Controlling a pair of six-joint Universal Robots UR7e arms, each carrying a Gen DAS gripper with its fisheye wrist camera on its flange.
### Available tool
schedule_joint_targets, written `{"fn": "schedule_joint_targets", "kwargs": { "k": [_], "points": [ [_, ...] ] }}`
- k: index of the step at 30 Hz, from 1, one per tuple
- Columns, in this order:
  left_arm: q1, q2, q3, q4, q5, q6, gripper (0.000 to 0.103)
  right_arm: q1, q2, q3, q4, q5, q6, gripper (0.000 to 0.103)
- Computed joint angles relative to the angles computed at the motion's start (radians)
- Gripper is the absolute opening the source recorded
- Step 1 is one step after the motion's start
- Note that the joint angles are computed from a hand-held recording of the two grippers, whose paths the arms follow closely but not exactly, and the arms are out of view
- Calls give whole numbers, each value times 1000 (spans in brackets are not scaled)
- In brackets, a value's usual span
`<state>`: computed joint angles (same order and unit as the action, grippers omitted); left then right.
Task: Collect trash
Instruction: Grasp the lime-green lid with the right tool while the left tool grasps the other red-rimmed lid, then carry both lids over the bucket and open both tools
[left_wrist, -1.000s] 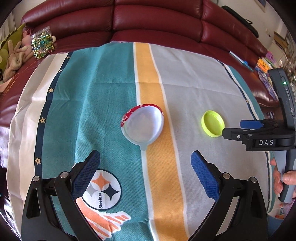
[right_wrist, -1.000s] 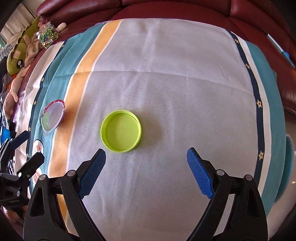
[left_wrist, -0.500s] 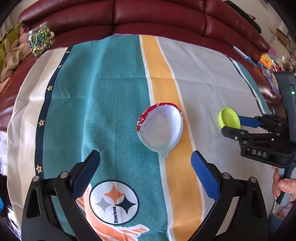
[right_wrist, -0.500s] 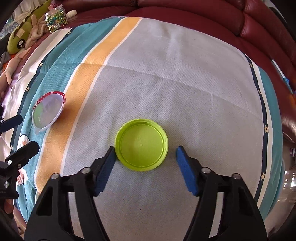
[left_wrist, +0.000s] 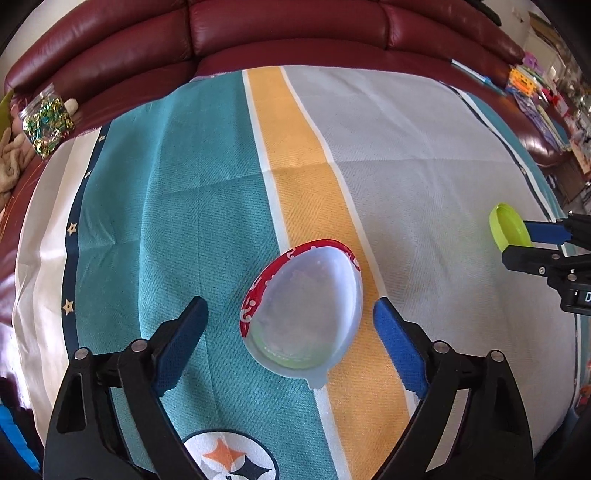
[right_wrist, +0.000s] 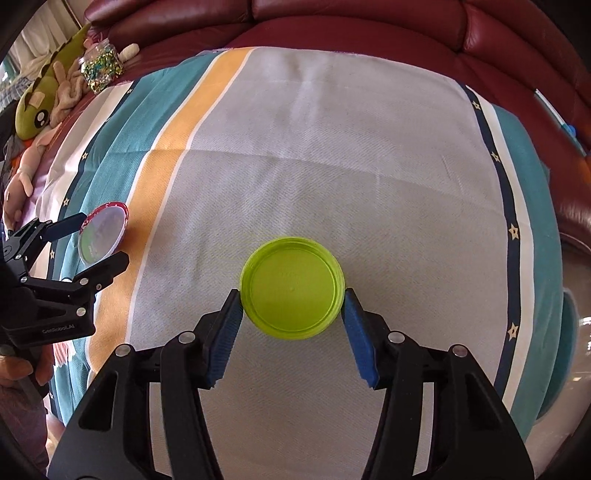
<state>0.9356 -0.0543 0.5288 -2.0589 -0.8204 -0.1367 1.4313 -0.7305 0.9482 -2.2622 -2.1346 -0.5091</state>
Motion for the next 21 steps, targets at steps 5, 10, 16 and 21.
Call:
{"fn": "schedule_joint_targets", "kwargs": {
  "k": [5,10,16,21],
  "points": [
    [-4,4,0,-10,-3,-6,58,-10,-16,9,8,20,18,53],
    [-18,-9,28,7,-15,-75,58,-23,-44,25,27,57,39,53],
    [-54,-8,35,10,-39,-114,58,-40,-95,54,19,91,42,53],
    [-97,45,-46,44,-58,-100,58,-74,-169,92,0,126,53,53]
  ]
}}
